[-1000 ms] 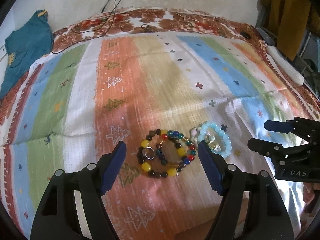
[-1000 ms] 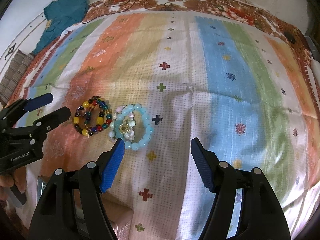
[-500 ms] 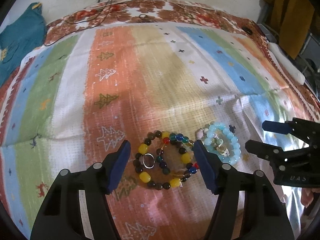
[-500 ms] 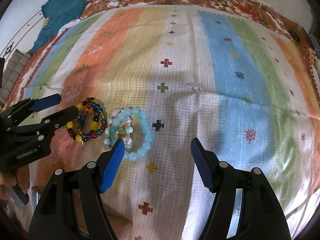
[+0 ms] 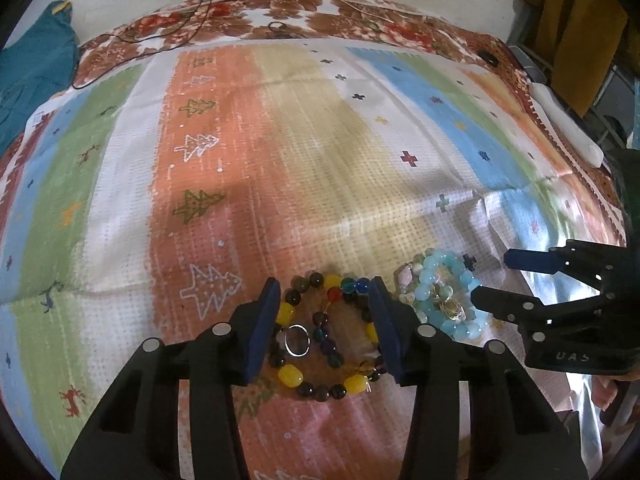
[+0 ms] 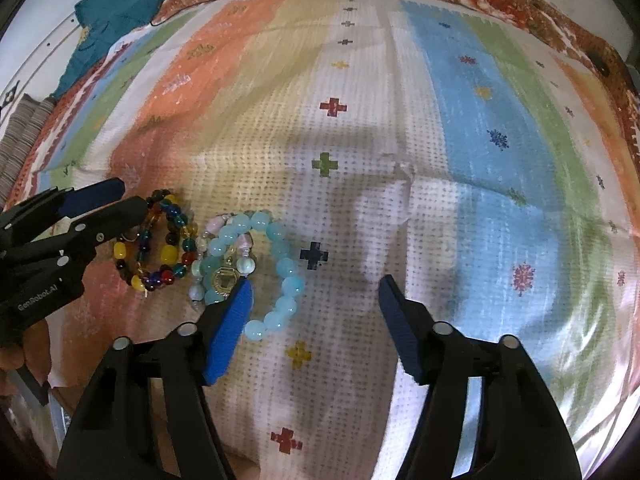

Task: Organize jewelry
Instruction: 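Grasp the multicolour bracelet with the left tool while the right tool grasps the light blue one, then carry the multicolour bracelet with the left tool while the right tool carries the blue one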

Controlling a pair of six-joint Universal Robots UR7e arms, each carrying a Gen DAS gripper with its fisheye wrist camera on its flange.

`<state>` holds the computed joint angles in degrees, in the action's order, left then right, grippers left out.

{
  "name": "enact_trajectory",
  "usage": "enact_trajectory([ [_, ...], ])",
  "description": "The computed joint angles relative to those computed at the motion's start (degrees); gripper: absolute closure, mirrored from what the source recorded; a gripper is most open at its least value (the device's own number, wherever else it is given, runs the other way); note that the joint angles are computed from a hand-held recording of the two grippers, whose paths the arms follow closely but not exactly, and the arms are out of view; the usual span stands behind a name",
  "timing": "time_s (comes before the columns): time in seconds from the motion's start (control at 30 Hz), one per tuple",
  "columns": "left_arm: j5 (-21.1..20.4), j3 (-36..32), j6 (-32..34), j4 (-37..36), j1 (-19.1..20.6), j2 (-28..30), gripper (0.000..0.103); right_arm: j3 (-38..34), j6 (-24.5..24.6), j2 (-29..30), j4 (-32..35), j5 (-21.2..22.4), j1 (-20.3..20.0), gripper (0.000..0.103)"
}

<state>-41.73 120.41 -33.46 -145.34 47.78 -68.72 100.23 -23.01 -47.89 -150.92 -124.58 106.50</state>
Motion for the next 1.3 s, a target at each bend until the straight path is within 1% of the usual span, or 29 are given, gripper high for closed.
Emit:
enact_trajectory([
  [0.07,-0.28,-0.32,0.62,-0.07,0.21,0.58,0.059,-0.12,-0.39,0.36,-0.24,-0.29,-0.05,0.041],
  [0.13,-1.18,-0.44,1.91,-0.85,0.44,1.06,0.065,-0.39,-0.49,0.64,-0.31,-0.34,-0.08,0.042],
  [0.17,-1.65,-0.64,2.25,-0.92,0.72,1.39,0.067,-0.63,-0.54,0.87,-0.31,-0.45,-0.03,0.043],
  [0.27,-2.4,-1.14,2.31,-0.92,1.35,2.29,0.069,-1.05,-0.89,1.38,-0.51,-0.99,0.1,0.048],
  [0.33,-2.4,-1.38,2.49,-0.62,1.51,2.89,0.073,-1.22,-1.48,1.76,-0.85,-1.54,0.17,0.055],
  [0.4,-2.31,-1.25,3.2,-1.2,1.54,3.28,0.075,-1.22,-2.31,1.95,-1.21,-1.85,0.2,0.056],
  [0.47,-2.42,-1.22,3.43,-1.71,1.62,3.52,0.077,-1.0,-3.33,2.0,-1.84,-2.62,0.26,0.062],
  [0.5,-2.2,-1.17,3.73,-1.93,1.46,3.66,0.082,-0.98,-3.58,1.96,-1.87,-2.47,0.19,0.068],
  [0.53,-2.26,-1.1,4.12,-2.11,1.38,3.67,0.089,-0.92,-3.59,1.86,-1.83,-2.37,0.15,0.071],
  [0.63,-1.23,-1.1,4.63,-1.35,0.79,3.84,0.091,-0.65,-4.51,1.77,-2.2,-2.48,0.09,0.088],
  [0.73,-0.71,-0.88,4.48,-1.48,0.51,3.46,0.094,-0.23,-5.53,1.78,-3.38,-2.79,0.27,0.09],
  [1.0,0.61,-1.2,3.47,1.31,-0.63,1.85,0.094,0.31,-6.19,0.91,-4.28,-2.32,0.91,0.091],
  [1.2,1.8,-1.29,1.16,4.67,-2.53,0.22,0.094,1.23,-7.14,-0.44,-5.85,-1.39,2.06,0.091],
  [1.3,2.47,-1.42,-0.34,5.96,-3.9,-0.55,0.094,2.2,-8.1,-1.4,-7.67,-1.13,2.67,0.091],
])
